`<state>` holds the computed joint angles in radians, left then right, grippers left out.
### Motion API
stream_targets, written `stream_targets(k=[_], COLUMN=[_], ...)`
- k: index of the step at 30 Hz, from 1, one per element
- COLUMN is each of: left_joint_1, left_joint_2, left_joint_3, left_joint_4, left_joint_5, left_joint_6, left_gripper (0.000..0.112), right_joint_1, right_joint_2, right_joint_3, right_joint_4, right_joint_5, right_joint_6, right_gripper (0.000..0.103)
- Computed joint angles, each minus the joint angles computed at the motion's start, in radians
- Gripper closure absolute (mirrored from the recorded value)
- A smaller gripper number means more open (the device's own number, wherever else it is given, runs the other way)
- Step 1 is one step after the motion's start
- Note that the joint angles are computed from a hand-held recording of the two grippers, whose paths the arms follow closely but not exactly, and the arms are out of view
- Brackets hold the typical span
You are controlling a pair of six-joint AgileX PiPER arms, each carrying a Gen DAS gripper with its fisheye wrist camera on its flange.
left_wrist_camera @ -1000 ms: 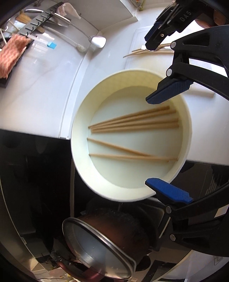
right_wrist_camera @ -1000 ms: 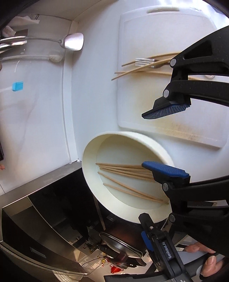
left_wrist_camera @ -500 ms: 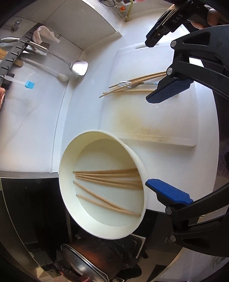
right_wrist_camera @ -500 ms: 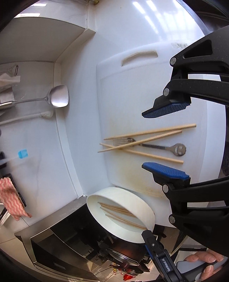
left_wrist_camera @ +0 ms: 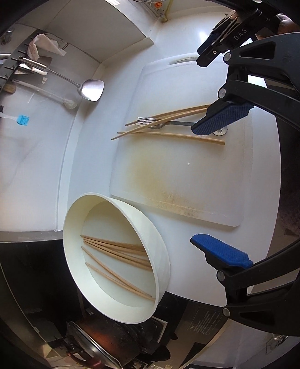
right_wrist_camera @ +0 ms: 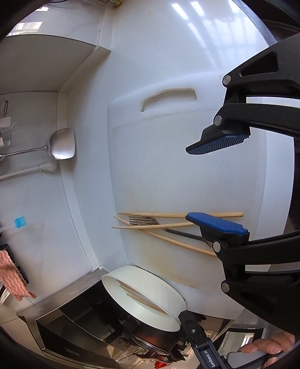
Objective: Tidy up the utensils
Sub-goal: 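Move the right tool back down to the chopsticks on the cutting board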
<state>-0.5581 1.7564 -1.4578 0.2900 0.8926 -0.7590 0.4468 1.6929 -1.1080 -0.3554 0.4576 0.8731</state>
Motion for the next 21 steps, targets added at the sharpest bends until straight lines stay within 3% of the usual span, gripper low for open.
stream_targets(k=[11,21], left_joint_1=[0.019,0.011], left_joint_2=[0.081,0.132], left_joint_3=[0.032,0.058], left_joint_4=[-0.009,0.085], left_joint_5=[-0.147,-0.224], left_joint_6=[0.079,-0.082], left_gripper=[0.026,0.026], right_joint_1=[0.068,0.025], right_joint_2=[0.071,0.193], right_joint_3=[-0.011,-0.058], right_joint_4=[-0.366,-0.421], right_joint_5=[0.001,-0.137], right_joint_6=[0.427,0.374], right_gripper=[0.053,0.053])
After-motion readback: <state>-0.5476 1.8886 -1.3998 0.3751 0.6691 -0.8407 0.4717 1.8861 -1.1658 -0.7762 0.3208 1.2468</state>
